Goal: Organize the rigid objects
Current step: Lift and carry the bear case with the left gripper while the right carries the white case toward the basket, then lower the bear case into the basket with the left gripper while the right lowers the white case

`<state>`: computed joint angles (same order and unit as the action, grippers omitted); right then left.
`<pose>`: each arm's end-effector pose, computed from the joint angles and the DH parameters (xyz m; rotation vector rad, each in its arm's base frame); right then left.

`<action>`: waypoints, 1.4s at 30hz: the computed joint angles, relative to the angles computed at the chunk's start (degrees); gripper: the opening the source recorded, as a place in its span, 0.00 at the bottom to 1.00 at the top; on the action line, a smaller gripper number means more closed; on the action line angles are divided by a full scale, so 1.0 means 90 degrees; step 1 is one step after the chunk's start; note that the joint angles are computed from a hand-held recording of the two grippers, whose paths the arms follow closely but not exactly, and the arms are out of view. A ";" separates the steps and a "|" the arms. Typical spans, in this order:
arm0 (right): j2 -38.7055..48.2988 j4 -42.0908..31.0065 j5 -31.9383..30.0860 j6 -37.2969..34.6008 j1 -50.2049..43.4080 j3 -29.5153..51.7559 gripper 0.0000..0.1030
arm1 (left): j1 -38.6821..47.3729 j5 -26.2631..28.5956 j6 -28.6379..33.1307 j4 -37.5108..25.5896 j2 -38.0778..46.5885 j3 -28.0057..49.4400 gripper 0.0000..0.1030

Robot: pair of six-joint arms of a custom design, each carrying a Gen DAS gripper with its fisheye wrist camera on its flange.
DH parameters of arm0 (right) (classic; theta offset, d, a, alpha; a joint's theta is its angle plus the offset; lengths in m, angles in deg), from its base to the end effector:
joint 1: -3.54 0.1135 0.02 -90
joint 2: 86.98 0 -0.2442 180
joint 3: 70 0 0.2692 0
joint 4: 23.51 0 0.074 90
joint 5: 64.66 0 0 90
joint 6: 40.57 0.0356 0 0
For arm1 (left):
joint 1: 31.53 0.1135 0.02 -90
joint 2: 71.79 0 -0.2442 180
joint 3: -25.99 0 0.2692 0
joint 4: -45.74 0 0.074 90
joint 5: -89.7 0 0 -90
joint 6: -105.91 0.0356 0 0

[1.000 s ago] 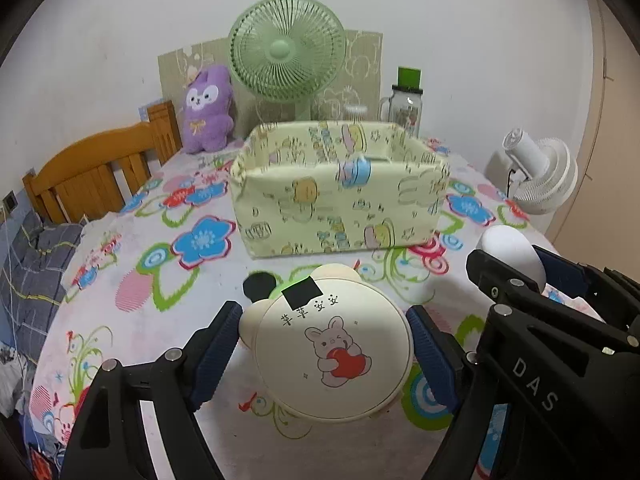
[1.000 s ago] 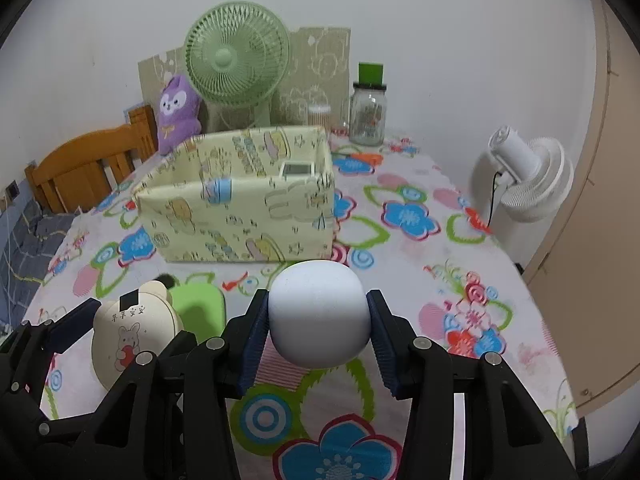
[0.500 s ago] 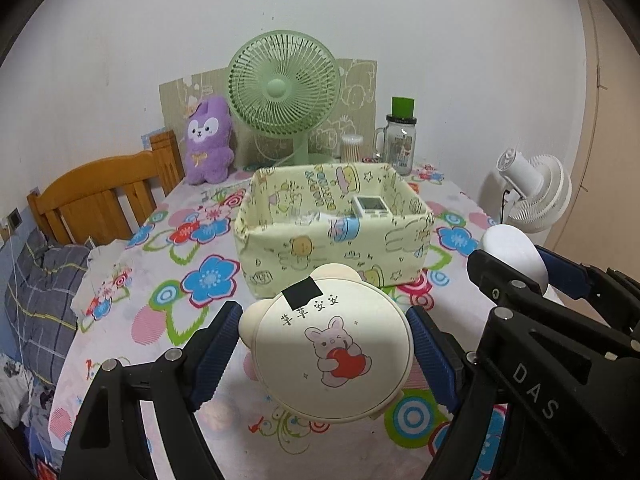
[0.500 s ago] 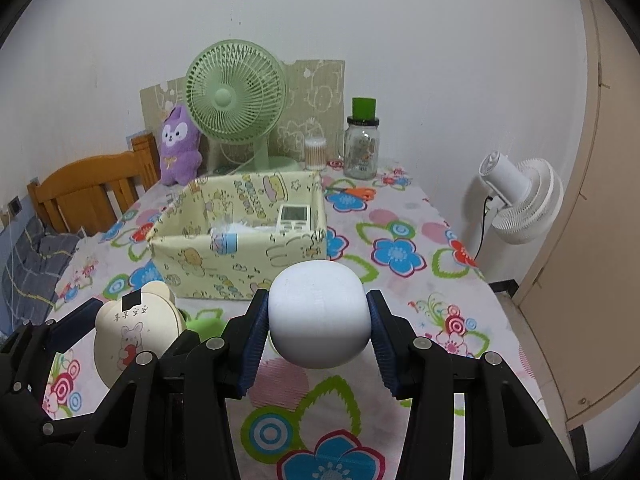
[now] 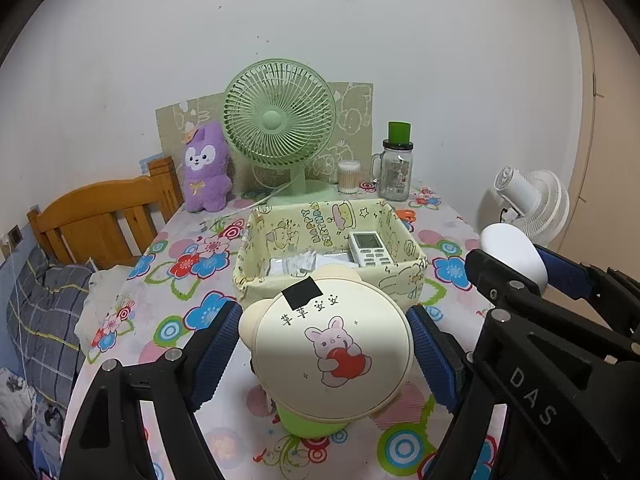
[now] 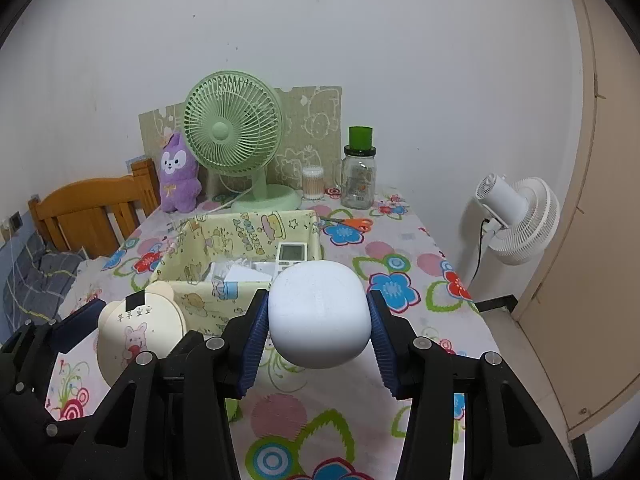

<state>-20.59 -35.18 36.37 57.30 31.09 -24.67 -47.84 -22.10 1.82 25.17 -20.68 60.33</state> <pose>0.2382 0.1166 0.1816 -0.2535 2.1192 0.1580 0.2048 -0.0462 0.1610 -0.1641 2.1653 0.1212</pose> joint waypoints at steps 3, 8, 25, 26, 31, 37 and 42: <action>0.0168 0.0050 0.0046 -0.0060 0.0000 0.0142 0.50 | 0.0093 0.0087 0.0048 0.0135 0.0193 0.0088 0.82; 0.0470 0.0101 -0.0020 -0.0086 -0.0034 0.0398 0.50 | 0.0242 0.0197 0.0153 0.0404 0.0589 0.0274 0.82; 0.1782 0.0425 -0.0143 -0.0239 -0.0152 0.1358 0.50 | 0.0655 0.0557 0.0338 0.1049 0.2126 0.1069 0.82; 0.1882 0.0433 -0.0174 -0.0250 -0.0163 0.1443 0.50 | 0.0700 0.0587 0.0357 0.1082 0.2220 0.1129 0.82; 0.2378 0.0436 -0.0204 -0.0287 -0.0166 0.1902 0.50 | 0.0946 0.0756 0.0462 0.1209 0.2647 0.1428 0.82; 0.2897 0.0423 -0.0242 -0.0288 -0.0180 0.2413 0.50 | 0.1169 0.0923 0.0593 0.1347 0.3175 0.1814 0.82; 0.3306 0.0369 -0.0248 -0.0301 -0.0207 0.2880 0.50 | 0.1324 0.1109 0.0662 0.1392 0.3592 0.2179 0.82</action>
